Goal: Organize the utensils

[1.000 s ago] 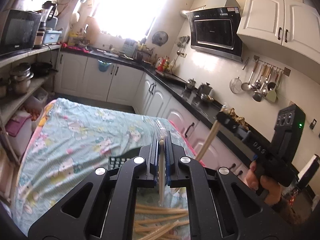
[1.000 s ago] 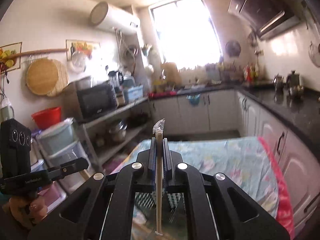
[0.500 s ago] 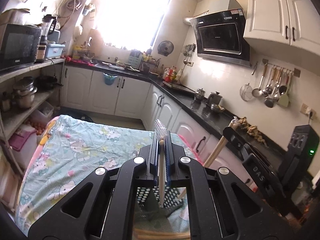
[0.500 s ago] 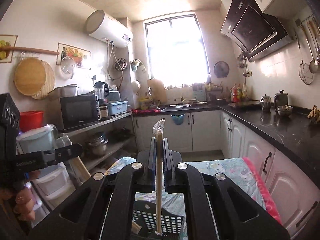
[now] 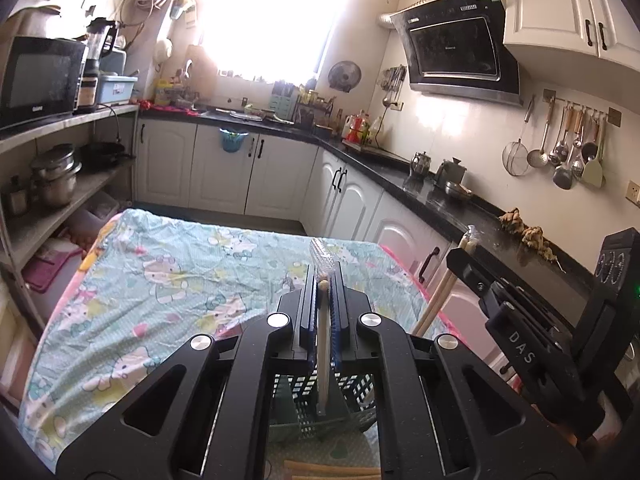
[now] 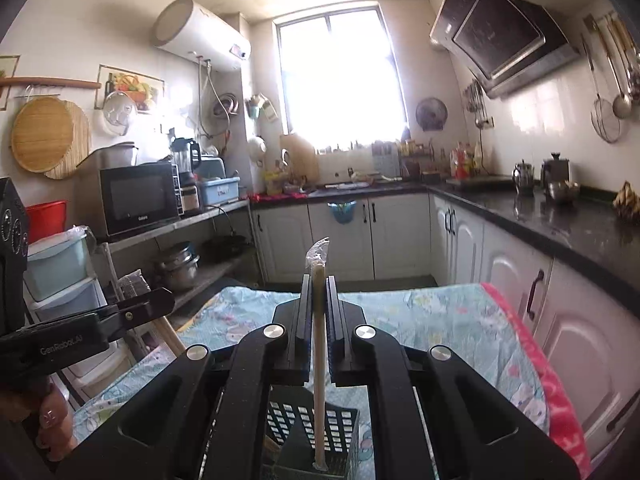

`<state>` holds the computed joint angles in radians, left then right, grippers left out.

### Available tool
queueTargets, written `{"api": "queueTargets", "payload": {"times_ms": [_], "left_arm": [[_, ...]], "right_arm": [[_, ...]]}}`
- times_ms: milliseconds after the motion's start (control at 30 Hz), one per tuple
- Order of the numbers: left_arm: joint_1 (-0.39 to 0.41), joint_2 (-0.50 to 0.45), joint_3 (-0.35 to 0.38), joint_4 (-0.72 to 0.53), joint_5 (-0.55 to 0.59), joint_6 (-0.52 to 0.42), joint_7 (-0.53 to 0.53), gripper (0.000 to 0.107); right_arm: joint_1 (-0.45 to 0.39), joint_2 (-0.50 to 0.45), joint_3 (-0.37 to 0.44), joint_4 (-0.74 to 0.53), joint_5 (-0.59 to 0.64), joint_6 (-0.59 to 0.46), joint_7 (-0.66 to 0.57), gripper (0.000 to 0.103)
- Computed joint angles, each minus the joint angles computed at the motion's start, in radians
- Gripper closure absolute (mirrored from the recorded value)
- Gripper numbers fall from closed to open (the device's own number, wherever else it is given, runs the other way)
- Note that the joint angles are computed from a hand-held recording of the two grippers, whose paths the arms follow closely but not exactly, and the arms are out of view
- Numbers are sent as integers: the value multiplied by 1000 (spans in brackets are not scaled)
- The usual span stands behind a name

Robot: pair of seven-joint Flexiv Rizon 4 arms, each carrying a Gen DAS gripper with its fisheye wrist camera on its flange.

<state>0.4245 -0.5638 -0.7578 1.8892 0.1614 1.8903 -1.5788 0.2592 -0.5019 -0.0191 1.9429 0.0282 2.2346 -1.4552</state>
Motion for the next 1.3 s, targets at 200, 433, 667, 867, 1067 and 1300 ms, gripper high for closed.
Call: {"api": "queueTargets", "payload": {"times_ms": [200,433,667,867,1067,1300], "left_arm": [[6,-19,-9,2,-10,-18,10,103],[32,-12,-25,34,-13,2,-1,65],[80,22,-43,80,25,36,-58,33],[110,64,-31,125,71,64,-118,17],[137,95,-23,168,123,87,-172,15],[188,122,-31,222,185,110,-249,15]], "right_arm": [[5,-5,-2,8,13,-13,12,77],[0,9,2,36,14,-6,14,59],[-11,50,15,99,9,-16,17,50],[-23,86,29,159,-4,-11,14,45],[-29,114,41,209,-13,-4,2,41],[-24,141,52,262,-13,1,-19,40]]}}
